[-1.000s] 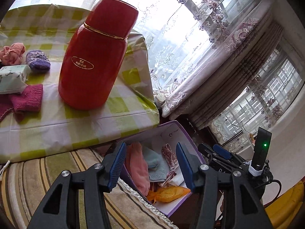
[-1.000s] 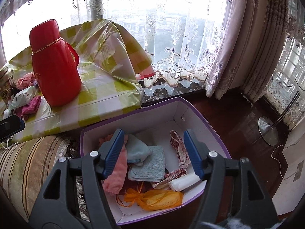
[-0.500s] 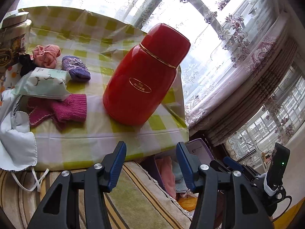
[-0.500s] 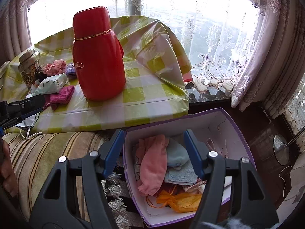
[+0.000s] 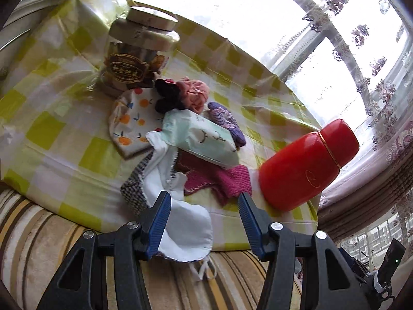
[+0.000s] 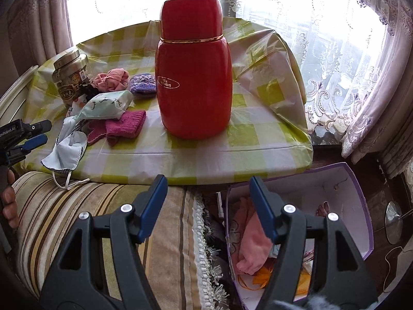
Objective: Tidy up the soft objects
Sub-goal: 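Grasp the white cloth with checked lining with the left tool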
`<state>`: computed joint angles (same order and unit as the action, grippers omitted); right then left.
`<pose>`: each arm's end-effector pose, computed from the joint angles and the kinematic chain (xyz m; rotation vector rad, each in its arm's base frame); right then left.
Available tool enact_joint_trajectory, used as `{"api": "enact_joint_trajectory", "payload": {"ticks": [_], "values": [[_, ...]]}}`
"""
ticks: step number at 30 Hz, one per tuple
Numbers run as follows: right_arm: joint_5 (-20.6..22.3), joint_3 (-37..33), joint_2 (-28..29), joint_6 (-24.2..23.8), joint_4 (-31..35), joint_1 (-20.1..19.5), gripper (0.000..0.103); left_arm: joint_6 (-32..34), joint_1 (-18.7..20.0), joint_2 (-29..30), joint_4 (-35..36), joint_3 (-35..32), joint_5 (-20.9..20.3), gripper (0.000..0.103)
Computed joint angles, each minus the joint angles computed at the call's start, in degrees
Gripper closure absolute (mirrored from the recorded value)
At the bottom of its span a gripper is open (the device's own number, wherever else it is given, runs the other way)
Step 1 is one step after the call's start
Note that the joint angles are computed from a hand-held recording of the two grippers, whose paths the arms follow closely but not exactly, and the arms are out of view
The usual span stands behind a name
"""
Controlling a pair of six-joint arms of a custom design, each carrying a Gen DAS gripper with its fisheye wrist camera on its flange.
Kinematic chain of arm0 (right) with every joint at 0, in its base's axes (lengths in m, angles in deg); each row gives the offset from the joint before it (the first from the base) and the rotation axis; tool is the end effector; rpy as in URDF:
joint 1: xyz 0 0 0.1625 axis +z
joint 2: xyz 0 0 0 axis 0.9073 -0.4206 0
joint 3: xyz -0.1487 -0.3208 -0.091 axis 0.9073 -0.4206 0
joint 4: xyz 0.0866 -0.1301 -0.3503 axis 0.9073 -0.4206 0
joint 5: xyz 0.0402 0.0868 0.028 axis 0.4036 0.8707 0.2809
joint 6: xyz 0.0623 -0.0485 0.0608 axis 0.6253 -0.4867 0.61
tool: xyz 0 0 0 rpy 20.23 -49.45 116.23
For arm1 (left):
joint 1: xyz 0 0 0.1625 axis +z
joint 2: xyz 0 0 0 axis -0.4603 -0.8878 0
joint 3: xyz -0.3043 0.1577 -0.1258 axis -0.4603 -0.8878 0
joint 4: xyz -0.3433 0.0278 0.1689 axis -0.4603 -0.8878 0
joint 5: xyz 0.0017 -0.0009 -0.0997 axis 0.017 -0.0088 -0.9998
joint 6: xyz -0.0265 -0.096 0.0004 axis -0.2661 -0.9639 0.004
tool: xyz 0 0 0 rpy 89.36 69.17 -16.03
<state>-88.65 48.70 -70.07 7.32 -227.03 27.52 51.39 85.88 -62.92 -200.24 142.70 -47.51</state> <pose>0.0963 -0.5289 0.1979 0.2564 -2.1812 0.8519 -0.1671 -0.6243 0.1019 0.1069 2.7222 -0.9597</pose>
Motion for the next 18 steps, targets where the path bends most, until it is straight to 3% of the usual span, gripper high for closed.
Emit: {"api": "enact_joint_trajectory", "payload": {"ticks": [6, 18], "values": [[0.59, -4.09, 3.52, -0.73, 3.54, 0.89, 0.033, -4.54, 3.36, -0.99, 4.94, -1.3, 0.13, 0.047], [3.12, -12.08, 9.6, -2.83, 8.3, 2.74, 0.028, -5.64, 4.33, 4.45, 17.34, -10.48, 1.18, 0.038]]}}
